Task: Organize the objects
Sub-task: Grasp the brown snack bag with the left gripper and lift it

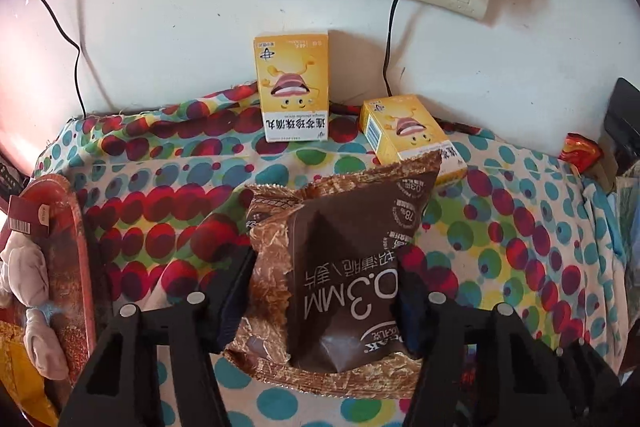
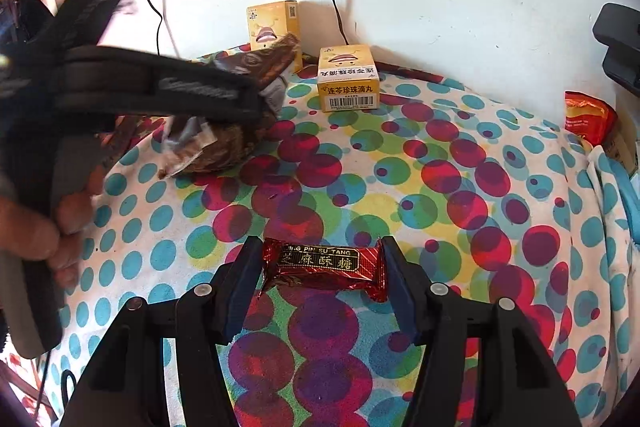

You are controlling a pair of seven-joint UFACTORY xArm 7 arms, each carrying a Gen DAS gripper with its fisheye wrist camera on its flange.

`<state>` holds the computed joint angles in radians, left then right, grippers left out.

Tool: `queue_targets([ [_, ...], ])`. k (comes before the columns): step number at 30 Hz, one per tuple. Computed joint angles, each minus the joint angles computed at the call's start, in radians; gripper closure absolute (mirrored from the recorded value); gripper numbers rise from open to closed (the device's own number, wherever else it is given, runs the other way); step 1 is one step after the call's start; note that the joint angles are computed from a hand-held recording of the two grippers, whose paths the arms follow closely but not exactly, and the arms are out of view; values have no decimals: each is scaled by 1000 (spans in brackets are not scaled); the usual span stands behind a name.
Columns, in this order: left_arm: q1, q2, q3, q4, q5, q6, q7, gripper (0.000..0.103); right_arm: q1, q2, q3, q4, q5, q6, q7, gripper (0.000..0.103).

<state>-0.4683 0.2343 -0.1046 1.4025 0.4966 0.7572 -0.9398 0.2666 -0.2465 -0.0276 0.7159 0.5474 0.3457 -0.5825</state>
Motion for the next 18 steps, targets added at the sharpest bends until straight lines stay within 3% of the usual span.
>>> queue_targets([
  [4, 12, -67, -9, -93, -8, -49, -10, 44, -16, 2, 16, -5, -43, -15, 32, 46],
  [18, 35, -222, -83, -249, 42, -44, -55, 44, -23, 5, 18, -8, -112, -28, 91, 46],
])
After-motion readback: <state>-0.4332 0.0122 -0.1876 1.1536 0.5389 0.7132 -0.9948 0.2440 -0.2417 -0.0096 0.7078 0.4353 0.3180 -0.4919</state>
